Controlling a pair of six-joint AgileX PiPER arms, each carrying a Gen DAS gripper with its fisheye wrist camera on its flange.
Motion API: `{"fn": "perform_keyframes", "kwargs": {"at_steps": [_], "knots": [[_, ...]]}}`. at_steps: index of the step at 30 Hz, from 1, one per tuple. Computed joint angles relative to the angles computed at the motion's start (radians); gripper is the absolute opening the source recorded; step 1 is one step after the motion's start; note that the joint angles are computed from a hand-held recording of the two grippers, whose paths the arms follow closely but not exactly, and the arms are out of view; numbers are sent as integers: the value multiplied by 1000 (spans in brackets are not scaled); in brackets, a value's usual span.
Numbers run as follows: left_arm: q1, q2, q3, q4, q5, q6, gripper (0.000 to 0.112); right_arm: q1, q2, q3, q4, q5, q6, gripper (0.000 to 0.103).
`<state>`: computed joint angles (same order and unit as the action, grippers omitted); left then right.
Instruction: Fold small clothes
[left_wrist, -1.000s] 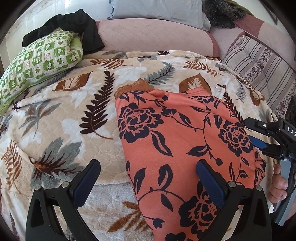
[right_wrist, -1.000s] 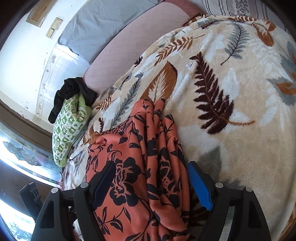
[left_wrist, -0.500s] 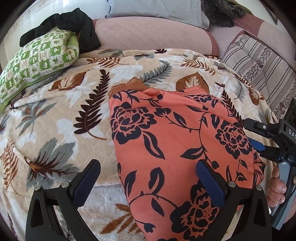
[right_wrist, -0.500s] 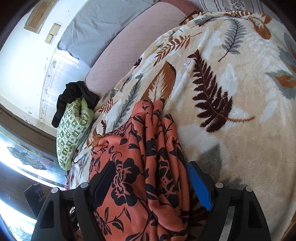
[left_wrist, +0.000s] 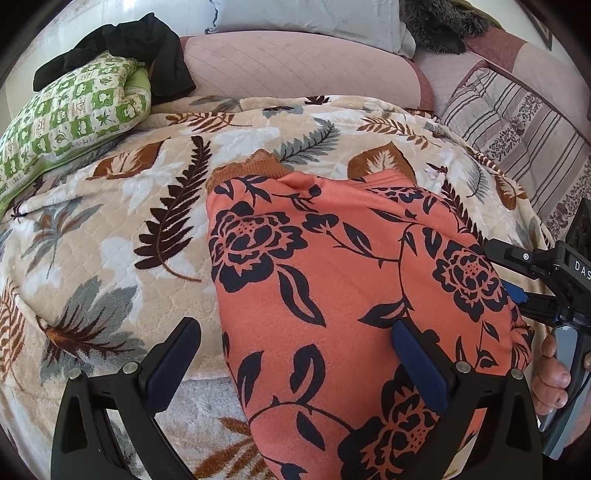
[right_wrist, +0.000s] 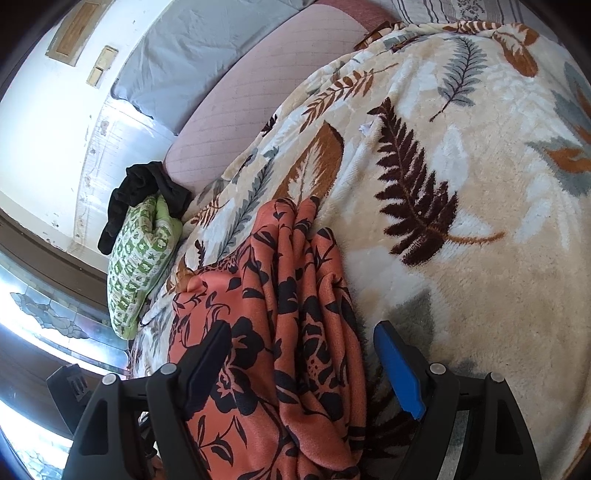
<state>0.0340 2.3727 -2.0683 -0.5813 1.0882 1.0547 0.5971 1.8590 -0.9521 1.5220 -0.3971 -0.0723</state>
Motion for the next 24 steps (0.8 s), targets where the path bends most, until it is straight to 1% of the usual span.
{"fn": "perform_keyframes", "kwargs": {"at_steps": [7, 13, 18, 22, 24], "knots": [[-5, 8, -22, -1, 12, -3, 103, -6, 21, -21, 3, 8, -20, 82], [-7, -18, 18, -8, -6, 18, 103, 3, 18, -21, 4, -11, -23, 82], [-9, -26, 28, -13, -1, 22, 103, 3, 17, -21, -8, -11, -18, 82], [-14, -38, 47, -15, -11, 27, 103, 11, 17, -29, 1, -28, -36, 82], [-15, -39, 47, -15, -10, 27, 103, 26, 14, -42, 58, -58, -95, 82]]}}
